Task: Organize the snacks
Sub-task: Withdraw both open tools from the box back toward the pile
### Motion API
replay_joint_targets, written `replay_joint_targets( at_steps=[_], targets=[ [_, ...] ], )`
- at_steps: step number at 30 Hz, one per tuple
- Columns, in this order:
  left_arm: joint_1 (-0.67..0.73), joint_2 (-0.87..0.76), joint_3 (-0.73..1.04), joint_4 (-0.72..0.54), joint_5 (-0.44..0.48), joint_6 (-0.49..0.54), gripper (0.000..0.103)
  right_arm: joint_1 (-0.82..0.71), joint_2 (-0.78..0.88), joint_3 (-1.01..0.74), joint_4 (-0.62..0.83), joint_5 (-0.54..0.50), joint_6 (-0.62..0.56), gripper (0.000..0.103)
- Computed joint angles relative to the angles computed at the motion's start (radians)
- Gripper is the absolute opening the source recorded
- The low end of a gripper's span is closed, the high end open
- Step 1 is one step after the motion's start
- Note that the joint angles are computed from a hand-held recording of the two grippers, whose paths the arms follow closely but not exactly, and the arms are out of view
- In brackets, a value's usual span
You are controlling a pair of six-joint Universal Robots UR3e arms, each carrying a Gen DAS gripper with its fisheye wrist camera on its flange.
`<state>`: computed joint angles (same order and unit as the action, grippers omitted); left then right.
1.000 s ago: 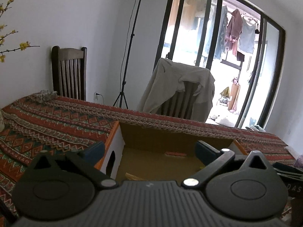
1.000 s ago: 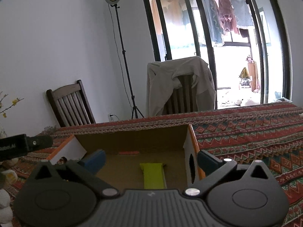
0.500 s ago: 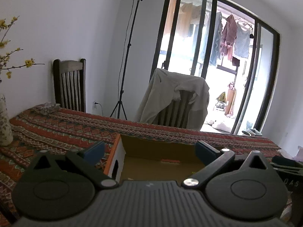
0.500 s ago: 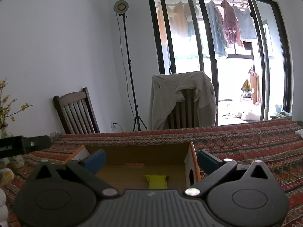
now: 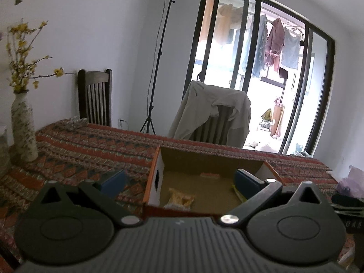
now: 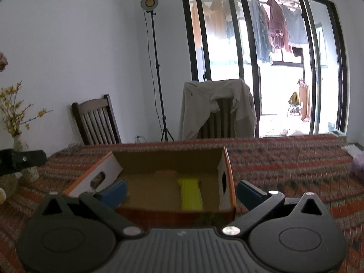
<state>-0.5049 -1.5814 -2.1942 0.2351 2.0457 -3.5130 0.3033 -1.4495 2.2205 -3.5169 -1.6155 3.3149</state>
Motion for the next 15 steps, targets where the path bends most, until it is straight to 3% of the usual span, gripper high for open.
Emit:
replay_joint_targets(
  at_steps=[15],
  targets=[
    [-0.152,0.172,-0.296,0.013,0.114,-0.098,0.103,0.121,-0.162,0.328,-0.084,-0.111,0.074,0.103]
  ],
)
